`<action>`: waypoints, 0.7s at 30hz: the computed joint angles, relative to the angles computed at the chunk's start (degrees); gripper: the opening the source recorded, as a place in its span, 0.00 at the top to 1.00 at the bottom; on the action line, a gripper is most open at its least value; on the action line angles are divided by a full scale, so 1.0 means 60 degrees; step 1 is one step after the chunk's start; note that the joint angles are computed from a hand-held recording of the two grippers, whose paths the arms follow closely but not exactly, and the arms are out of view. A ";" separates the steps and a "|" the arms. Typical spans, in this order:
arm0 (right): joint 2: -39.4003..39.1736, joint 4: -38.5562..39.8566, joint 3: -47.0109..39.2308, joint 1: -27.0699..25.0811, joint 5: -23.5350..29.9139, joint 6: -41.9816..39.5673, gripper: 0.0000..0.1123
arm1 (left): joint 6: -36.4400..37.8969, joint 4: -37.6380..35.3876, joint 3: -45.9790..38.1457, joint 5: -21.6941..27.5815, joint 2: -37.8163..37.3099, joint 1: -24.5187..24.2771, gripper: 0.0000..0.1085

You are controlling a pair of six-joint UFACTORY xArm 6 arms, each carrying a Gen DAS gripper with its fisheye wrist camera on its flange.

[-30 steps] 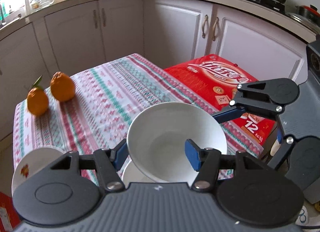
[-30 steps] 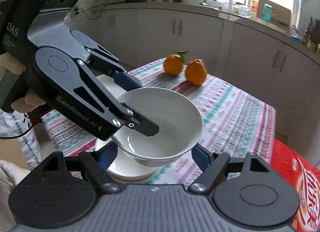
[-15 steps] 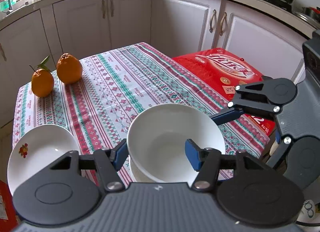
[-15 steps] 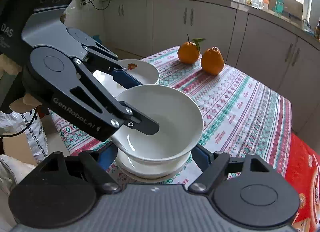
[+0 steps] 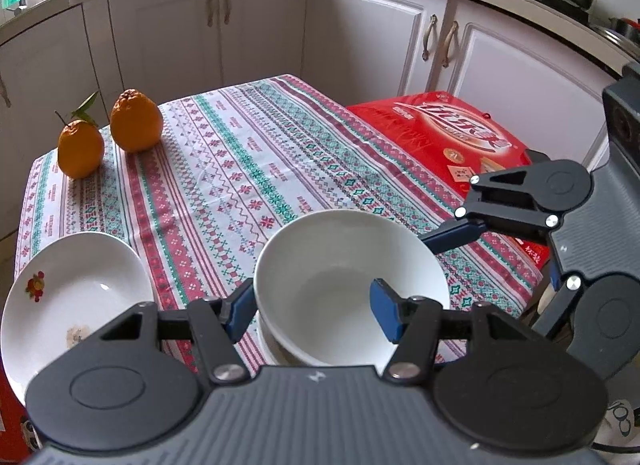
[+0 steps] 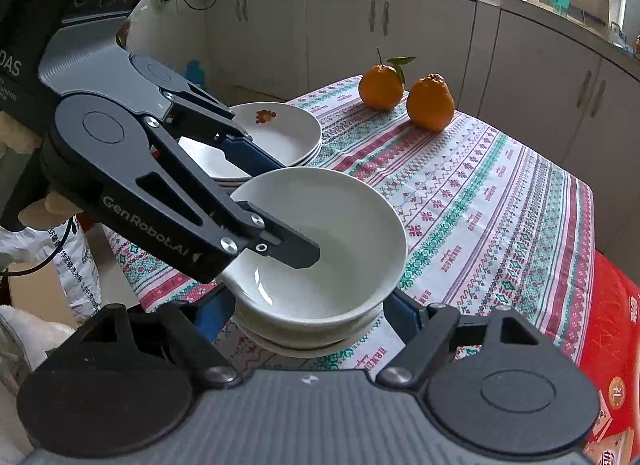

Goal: Organize plates and bowls
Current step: 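Carry the bowl with the left tool and lower it onto the stacked bowls, then open the left tool to release the bowl on the stack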

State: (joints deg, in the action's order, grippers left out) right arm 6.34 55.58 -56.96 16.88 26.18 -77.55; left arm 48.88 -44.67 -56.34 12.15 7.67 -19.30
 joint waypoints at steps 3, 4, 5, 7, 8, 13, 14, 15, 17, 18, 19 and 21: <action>0.0010 0.0006 -0.0006 -0.0034 0.0051 0.0089 0.24 | 0.0038 -0.0024 -0.0022 -0.0010 0.0055 0.0000 0.45; 0.0025 0.0003 -0.0025 -0.0052 0.0096 0.0116 0.23 | -0.0005 0.0009 -0.0036 -0.0010 0.0089 0.0008 0.43; 0.0033 0.0014 -0.0032 -0.0062 0.0124 0.0125 0.20 | 0.0008 -0.0013 -0.0040 -0.0026 0.0113 0.0018 0.43; 0.0008 0.0267 0.0030 0.0002 -0.0053 -0.0172 0.13 | 0.0234 -0.0243 -0.0035 -0.0118 0.0138 0.0006 0.43; -0.0021 0.0454 0.0061 0.0025 -0.0107 -0.0382 0.08 | 0.0339 -0.0351 -0.0028 -0.0173 0.0138 -0.0005 0.43; -0.0141 0.0375 0.0145 0.0013 -0.0008 -0.0449 0.08 | 0.1240 -0.1274 0.0072 -0.0405 0.0000 -0.0022 0.28; -0.0176 0.0298 0.0203 0.0014 -0.0053 -0.0459 0.08 | 0.1456 -0.1499 0.0126 -0.0512 -0.0067 -0.0032 0.24; -0.0234 0.0345 0.0266 -0.0002 -0.0047 -0.0585 0.08 | 0.1836 -0.1872 0.0182 -0.0611 -0.0153 -0.0039 0.22; -0.0372 0.0457 0.0401 -0.0081 0.0078 -0.0845 0.08 | 0.2973 -0.2924 0.0271 -0.0683 -0.0344 -0.0017 0.17; -0.0433 0.0460 0.0481 -0.0099 0.0059 -0.0927 0.08 | 0.3767 -0.3679 0.0318 -0.0733 -0.0444 -0.0016 0.16; -0.0493 0.0560 0.0584 -0.0100 -0.0044 -0.1143 0.08 | 0.4565 -0.4420 0.0393 -0.0829 -0.0551 -0.0028 0.12; -0.0534 0.0499 0.0731 -0.0076 -0.0288 -0.1324 0.08 | 0.6037 -0.5618 0.0557 -0.1031 -0.0720 -0.0088 0.08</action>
State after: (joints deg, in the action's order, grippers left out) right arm 3.14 58.58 -52.58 16.42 24.46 -85.49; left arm 85.11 -78.37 -53.00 5.96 3.35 -19.83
